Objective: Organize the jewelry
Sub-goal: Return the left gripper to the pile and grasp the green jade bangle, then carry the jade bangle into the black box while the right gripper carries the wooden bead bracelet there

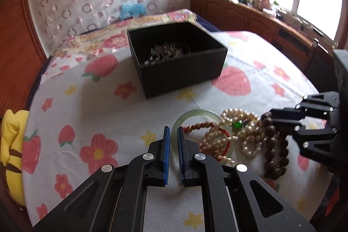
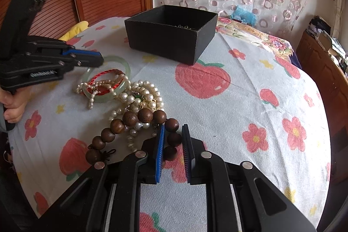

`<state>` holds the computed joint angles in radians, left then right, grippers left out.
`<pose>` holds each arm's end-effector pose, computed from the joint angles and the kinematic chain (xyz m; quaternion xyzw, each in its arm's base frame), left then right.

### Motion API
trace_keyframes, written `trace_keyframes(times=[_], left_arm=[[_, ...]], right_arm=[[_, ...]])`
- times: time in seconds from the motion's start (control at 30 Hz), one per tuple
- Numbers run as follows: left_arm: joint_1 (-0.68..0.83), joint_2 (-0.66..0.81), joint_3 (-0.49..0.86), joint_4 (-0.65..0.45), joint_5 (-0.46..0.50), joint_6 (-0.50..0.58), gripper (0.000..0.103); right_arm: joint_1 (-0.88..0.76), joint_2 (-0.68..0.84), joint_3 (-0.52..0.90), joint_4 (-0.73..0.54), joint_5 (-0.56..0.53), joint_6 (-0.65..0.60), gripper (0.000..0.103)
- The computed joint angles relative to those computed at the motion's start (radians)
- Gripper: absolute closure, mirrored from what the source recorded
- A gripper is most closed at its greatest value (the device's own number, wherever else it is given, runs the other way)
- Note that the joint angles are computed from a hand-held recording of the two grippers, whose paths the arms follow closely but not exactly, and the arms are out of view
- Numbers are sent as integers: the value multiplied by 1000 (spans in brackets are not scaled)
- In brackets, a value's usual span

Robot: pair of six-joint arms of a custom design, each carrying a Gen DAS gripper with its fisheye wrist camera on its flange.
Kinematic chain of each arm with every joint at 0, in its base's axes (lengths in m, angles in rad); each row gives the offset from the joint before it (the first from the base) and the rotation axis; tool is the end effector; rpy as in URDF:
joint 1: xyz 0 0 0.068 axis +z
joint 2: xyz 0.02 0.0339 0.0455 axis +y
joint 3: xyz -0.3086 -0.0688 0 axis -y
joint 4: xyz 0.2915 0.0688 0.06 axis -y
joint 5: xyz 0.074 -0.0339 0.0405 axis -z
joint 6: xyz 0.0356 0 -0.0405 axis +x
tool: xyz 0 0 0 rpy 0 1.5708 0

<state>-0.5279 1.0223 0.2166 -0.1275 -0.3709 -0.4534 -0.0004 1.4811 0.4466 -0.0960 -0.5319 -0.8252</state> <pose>0.1517 -0.0735 0.1220 -0.0230 0.9348 0.0093 0.3542 0.2375 0.0180 0.1062 -0.4300 0.8396 0.1504 0.2959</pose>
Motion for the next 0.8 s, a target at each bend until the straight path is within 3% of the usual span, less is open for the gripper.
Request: trace_keyframes(times=[0.43, 0.8], left_arm=[[-135, -327, 36, -253, -167, -109, 97], [-199, -441, 96, -364, -263, -121, 97]], right_arm=[[0, 1, 0, 0, 0, 1, 85], [2, 3, 3, -1, 1, 2, 86]])
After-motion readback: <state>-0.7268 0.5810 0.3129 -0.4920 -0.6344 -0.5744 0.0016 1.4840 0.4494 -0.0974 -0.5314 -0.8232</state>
